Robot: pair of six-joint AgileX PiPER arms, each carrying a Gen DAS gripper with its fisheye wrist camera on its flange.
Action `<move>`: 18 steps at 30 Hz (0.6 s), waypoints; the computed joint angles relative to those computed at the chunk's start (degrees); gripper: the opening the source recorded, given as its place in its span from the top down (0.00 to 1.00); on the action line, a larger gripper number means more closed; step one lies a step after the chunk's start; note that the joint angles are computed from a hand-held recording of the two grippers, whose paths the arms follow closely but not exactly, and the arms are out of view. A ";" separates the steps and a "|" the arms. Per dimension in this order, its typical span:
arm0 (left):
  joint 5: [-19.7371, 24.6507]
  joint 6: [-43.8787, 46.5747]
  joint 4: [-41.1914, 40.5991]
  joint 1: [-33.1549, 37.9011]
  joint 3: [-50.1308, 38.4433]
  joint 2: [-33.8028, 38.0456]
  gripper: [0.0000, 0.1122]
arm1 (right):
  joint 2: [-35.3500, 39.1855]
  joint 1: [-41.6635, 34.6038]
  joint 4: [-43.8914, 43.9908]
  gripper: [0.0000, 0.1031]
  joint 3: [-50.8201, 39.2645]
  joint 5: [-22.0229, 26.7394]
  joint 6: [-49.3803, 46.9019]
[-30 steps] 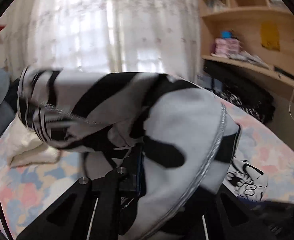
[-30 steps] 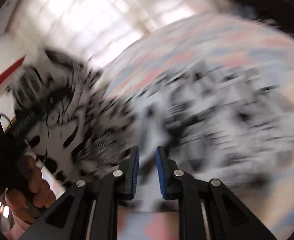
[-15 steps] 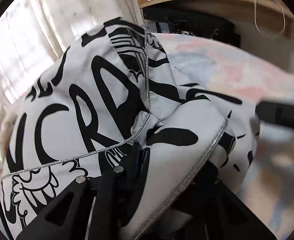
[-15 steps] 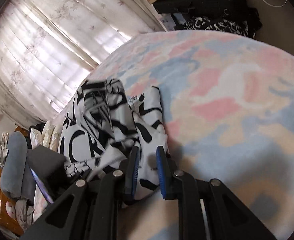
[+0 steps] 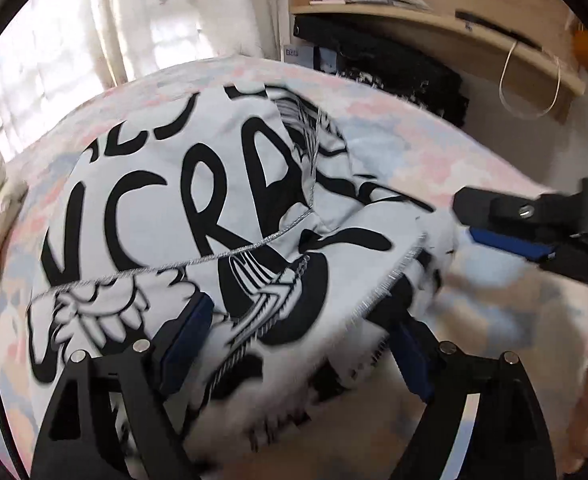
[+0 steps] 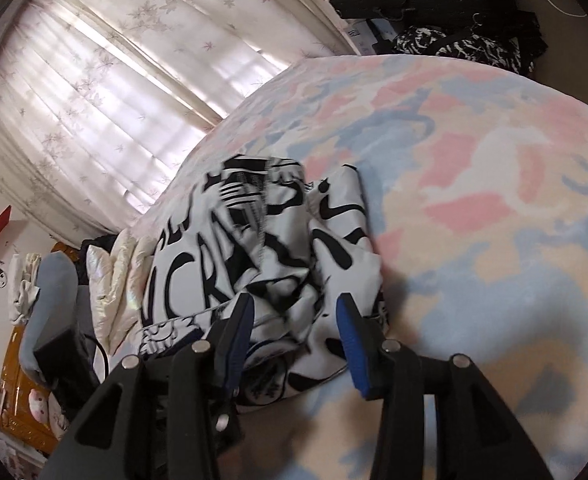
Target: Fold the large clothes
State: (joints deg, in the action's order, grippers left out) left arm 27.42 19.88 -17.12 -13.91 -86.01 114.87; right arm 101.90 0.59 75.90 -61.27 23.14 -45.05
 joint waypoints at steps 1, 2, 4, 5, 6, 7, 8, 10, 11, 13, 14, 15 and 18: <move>0.97 1.87 -2.61 0.46 0.18 -0.63 0.26 | -0.07 -0.13 0.25 0.58 -0.02 0.78 -0.14; 1.38 3.95 -5.48 1.04 0.89 -1.51 0.26 | 0.00 -0.36 0.77 0.58 -0.10 1.78 -0.42; 0.63 12.23 -15.32 4.15 5.71 -6.09 0.26 | 0.51 -0.70 0.31 0.58 -0.66 3.60 0.33; 0.85 14.19 -17.71 5.35 6.86 -7.68 0.26 | 1.03 -0.86 -0.19 0.58 -1.24 4.92 0.77; 1.33 16.47 -20.12 7.50 8.37 -9.81 0.26 | 1.78 -0.87 -1.47 0.58 -2.18 6.13 2.00; 1.59 17.13 -20.98 8.79 8.75 -10.79 0.26 | 2.44 -0.94 -2.16 0.58 -2.94 6.94 2.58; 1.74 18.19 -22.09 10.54 9.32 -11.71 0.26 | 3.17 -0.74 -2.83 0.58 -3.75 7.70 3.19; 2.18 18.07 -22.01 14.38 9.00 -11.94 0.26 | 5.28 -0.33 -5.22 0.58 -6.30 9.22 5.30; 2.63 15.87 -19.97 15.33 7.10 -10.65 0.26 | 6.45 -0.04 -6.07 0.58 -7.64 9.63 6.14; 4.28 9.16 -13.94 17.65 3.12 -7.04 0.26 | 9.45 0.65 -10.30 0.58 -11.59 10.36 9.73; 5.71 8.74 -13.78 19.08 1.71 -5.69 0.30 | 11.36 0.75 -13.08 0.58 -14.23 11.50 12.25; 8.08 7.11 -12.86 20.41 -1.11 -2.99 0.36 | 12.66 0.66 -13.58 0.58 -15.74 12.55 12.64; 14.68 9.66 -18.08 23.46 -7.46 3.31 0.39 | 18.55 -0.23 -14.23 0.58 -22.81 18.10 14.02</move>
State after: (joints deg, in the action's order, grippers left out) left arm 42.11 29.54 -35.20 9.56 -93.47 118.18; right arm 120.44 0.35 61.67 -84.08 41.24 -31.03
